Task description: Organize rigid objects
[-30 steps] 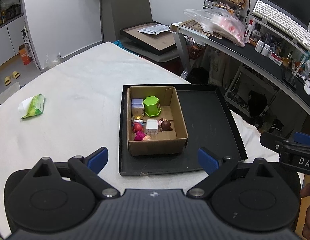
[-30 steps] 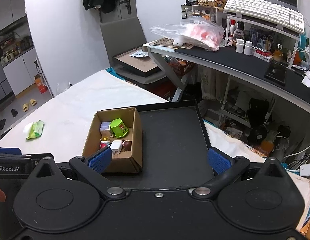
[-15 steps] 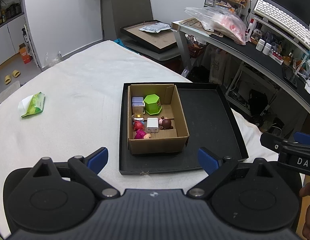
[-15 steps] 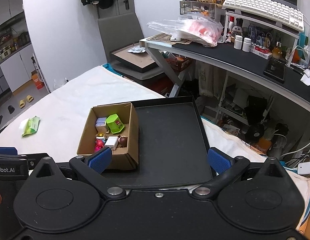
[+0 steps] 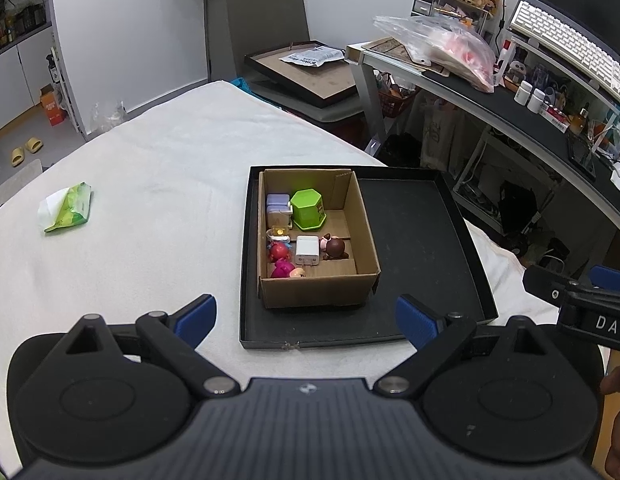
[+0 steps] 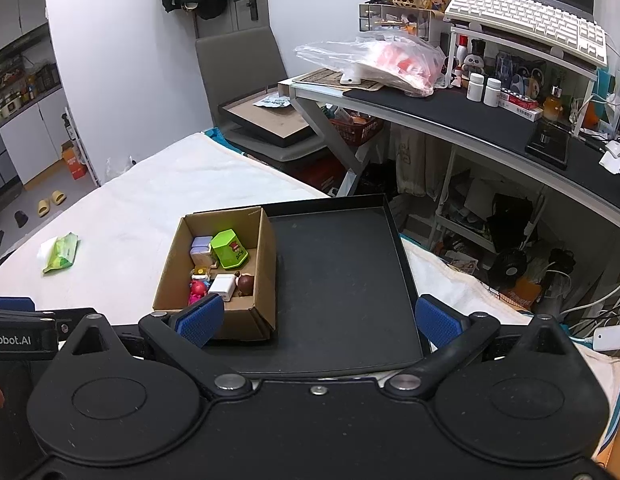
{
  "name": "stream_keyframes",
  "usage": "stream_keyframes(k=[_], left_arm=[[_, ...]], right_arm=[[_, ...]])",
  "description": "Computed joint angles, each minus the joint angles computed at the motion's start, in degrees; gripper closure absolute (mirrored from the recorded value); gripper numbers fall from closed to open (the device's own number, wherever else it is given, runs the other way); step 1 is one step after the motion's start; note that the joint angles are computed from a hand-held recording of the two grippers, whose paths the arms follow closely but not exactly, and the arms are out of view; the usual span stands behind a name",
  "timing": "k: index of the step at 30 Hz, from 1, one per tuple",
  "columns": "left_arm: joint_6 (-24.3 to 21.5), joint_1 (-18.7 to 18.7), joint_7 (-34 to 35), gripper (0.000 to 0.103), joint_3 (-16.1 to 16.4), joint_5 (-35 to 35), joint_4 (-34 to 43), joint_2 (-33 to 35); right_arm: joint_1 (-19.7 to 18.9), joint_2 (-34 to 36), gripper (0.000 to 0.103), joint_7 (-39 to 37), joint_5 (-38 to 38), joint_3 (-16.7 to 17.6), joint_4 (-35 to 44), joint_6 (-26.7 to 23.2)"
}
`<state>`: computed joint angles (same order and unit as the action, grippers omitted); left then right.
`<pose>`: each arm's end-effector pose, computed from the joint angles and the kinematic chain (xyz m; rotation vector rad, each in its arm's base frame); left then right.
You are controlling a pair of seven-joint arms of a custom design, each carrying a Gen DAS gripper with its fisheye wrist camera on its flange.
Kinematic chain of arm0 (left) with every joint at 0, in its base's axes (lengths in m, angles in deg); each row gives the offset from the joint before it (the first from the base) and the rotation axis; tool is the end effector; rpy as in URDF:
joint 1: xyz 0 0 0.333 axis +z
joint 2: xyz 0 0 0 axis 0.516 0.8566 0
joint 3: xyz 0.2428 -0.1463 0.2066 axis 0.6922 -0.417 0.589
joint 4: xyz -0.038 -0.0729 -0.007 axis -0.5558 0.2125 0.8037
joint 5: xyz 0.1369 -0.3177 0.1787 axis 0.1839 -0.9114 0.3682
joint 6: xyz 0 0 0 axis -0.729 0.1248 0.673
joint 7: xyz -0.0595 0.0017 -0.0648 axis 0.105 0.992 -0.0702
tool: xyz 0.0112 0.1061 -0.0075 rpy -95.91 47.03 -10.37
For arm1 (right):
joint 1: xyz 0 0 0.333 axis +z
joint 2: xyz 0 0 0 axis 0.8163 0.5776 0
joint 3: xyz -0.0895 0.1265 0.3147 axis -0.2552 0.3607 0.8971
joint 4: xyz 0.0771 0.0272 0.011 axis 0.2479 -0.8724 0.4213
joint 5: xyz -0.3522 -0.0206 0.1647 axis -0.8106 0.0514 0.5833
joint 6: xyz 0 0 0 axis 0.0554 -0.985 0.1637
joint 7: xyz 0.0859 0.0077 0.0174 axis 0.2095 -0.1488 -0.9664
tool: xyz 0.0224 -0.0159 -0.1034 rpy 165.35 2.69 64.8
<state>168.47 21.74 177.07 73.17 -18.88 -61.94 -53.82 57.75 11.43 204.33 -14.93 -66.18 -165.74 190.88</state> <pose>0.5703 -0.2082 0.6315 -1.5712 2.1892 -0.8264 0.5023 0.0995 0.6130 -1.4288 2.0448 -0.8480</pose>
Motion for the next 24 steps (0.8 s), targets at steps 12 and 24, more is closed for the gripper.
stream_keyframes(k=[12, 24], left_arm=[[0.0, 0.0, -0.8, 0.008, 0.0, 1.1, -0.1, -0.2], [0.5, -0.1, -1.1, 0.008, 0.0, 2.5, -0.4, -0.4]], right_arm=[[0.1, -0.1, 0.000, -0.2, 0.2, -0.1, -0.1, 0.0], [-0.1, -0.4, 0.000, 0.2, 0.1, 0.1, -0.4, -0.2]])
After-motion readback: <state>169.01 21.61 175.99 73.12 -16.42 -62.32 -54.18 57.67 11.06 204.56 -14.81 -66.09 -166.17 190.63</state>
